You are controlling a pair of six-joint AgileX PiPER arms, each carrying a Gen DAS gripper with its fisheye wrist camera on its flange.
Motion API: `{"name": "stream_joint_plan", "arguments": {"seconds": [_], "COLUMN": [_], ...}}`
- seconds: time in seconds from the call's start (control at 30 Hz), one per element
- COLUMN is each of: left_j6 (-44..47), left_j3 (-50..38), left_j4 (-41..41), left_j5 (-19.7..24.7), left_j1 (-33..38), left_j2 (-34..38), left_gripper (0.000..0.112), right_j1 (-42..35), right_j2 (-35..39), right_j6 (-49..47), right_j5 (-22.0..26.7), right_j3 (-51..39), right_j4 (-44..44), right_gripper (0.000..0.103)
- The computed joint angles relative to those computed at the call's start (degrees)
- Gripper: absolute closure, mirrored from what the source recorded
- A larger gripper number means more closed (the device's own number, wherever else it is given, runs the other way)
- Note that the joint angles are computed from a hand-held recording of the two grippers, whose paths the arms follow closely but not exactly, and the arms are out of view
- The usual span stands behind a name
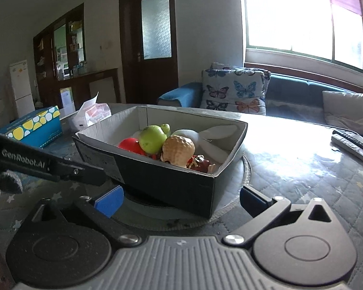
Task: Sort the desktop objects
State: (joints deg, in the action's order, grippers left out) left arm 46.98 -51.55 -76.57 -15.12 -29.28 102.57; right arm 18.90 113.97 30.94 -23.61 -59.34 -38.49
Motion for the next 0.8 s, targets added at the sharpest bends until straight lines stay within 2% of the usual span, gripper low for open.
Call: {"name": "stream_joint_plan", "arguments": {"seconds": [0.47, 0.5, 0.6, 0.7, 0.8], "left_j6": [7.75, 8.95, 4.27, 7.81, 11.39], "left_j3": [1.86, 1.79, 2.83, 2.24, 2.04], "left_j4": [-12.88, -14.21, -11.27, -14.74, -17.79], "left_j5": [-6.03, -6.65, -9.91, -12.46, -11.01], "left_j1": [-4.66, -5.07, -6.9, -8.28, -8.0], "left_j2": [0.34, 0.42, 0.69, 1.46, 1.41], "left_gripper": [0.076, 0.076, 0.076, 0.076, 0.075], "right_j1": [0.27, 0.29, 0.41, 0.69, 0.85], "right_j2": [-1.7, -1.72, -1.76, -2.11, -2.29], "right_j6": [1.54, 1.7, 2.0, 1.07, 1.11], "right_j5": [-1.63, -1.61, -1.38, -1.61, -1.69], "right_j3": [5.33, 5.58, 6.15, 7.38, 8.01], "right_j4": [1.23, 1.48, 2.06, 3.63, 4.2], "right_gripper": [0.0, 0.0, 0.0, 0.0, 0.0]}}
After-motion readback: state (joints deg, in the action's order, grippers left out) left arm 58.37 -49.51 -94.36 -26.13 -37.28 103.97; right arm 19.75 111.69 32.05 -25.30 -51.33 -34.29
